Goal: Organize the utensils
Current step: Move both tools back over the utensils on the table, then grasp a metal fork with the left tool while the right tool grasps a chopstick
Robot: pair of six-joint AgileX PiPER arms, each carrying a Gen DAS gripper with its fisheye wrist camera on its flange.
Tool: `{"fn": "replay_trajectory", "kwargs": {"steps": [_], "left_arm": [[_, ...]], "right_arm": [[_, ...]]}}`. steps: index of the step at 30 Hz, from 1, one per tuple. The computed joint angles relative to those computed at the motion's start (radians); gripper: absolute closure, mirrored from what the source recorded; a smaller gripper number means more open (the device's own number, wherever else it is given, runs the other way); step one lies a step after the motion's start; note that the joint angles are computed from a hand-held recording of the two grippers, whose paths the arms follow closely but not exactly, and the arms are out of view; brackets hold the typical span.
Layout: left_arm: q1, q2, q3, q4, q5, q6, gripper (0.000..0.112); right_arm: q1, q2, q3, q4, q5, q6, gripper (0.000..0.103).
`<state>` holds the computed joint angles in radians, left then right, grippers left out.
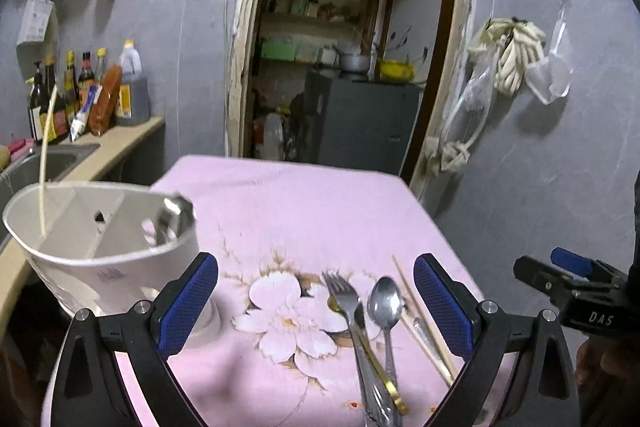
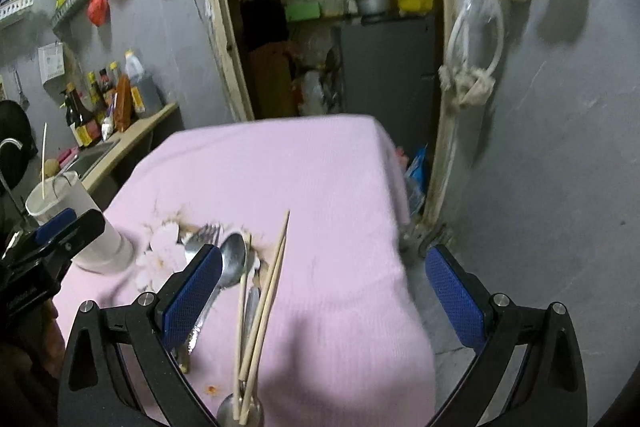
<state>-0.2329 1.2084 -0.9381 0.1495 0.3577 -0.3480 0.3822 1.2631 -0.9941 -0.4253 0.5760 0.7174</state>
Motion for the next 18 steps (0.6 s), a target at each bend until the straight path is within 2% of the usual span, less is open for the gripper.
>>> {"fn": "replay_trajectory", "kwargs": {"steps": [3,7,9,12,14,18], "left_arm": [[0.001,0.048,0.006,0.024,-0.021,-0.041,0.014],[0.031,0.126,-0.025,-0.12,-0.011,0.086,0.014],[0.049,0.16,-0.041,-0.217,-0.01,0.176,0.014],[0.058,0.198,-0.057,-0.315,-0.016,0.276,0.016],[0.063,0.227,-0.076,-0.383,-0.006,0.351,0.026],[0.075,0.297,-0.127,-0.542,0.04,0.509,0.038]], "right_arm": [[-0.05,0.06,0.029,0.133,-0.089,-0.125,0.007],[-0.09,0.133,0.023,0.324,-0.147,-0.323,0.034],[-0.106,0.172,0.013,0.428,-0.172,-0.435,0.043],[-0.122,0.221,-0.008,0.541,-0.188,-0.561,0.054],[-0.131,0.256,-0.036,0.601,-0.178,-0.629,0.059],[-0.143,0.33,-0.107,0.68,-0.13,-0.723,0.067]]}}
